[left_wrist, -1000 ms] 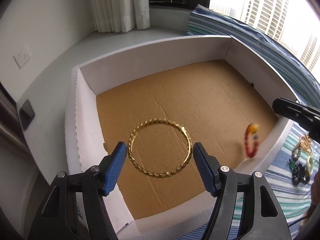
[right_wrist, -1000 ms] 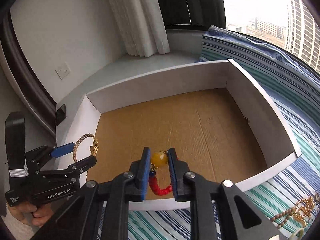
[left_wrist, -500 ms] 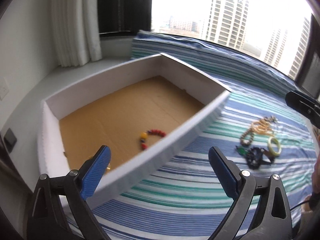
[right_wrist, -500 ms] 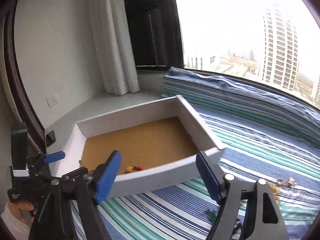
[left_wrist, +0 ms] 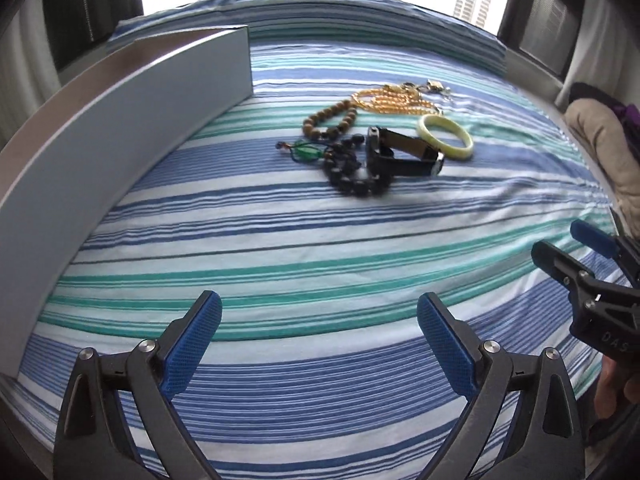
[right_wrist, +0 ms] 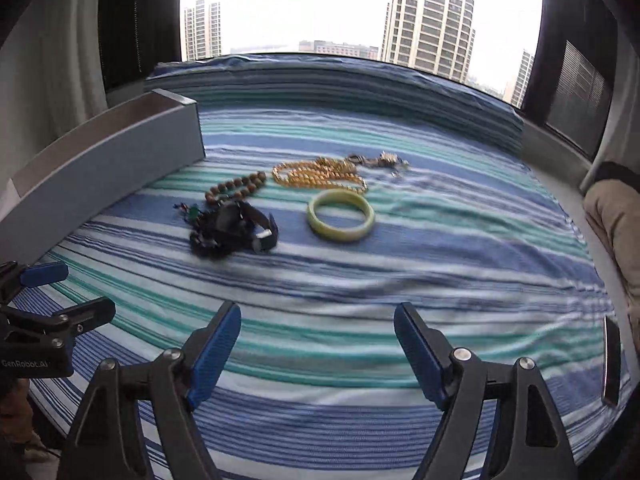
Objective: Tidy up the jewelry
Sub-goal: 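Withdraw both tools from the box back over the jewelry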
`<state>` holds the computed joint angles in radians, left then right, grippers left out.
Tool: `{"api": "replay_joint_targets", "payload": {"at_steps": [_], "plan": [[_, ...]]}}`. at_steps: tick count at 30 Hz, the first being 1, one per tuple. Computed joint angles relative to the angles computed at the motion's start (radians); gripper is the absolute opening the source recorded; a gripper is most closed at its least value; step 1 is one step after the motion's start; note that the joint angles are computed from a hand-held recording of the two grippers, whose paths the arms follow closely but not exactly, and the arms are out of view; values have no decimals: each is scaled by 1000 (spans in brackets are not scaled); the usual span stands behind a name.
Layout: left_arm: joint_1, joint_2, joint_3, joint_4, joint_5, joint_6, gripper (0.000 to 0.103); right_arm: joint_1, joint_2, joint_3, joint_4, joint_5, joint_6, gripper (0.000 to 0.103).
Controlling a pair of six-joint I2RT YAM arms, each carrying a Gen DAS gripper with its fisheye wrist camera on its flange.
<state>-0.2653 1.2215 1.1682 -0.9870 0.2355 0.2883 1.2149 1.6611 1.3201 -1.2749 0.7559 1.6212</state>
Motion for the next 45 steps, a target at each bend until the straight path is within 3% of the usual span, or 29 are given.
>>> {"api": "replay_joint_targets", "payload": {"at_steps": [6, 17, 35, 39, 41, 45], "plan": [[-60, 23, -57, 62, -64, -41, 98, 16, -38, -145, 101, -59, 90, 81], [-96, 20, -115, 125, -102, -61, 103, -16, -19, -188, 184, -101, 49, 81], [-86, -25, -164, 164, -90, -58, 103, -39, -22, -182, 192, -137, 33, 86], [-87, 54, -63, 61, -87, -19, 102, -46, -28, -185, 199, -149, 20, 87], [-68, 106, 29, 3, -37, 13, 102, -51, -37, -192, 209, -160, -5, 87], [-31, 304, 343, -129, 105, 18, 102, -56, -49, -200, 220, -174, -33, 87]]}}
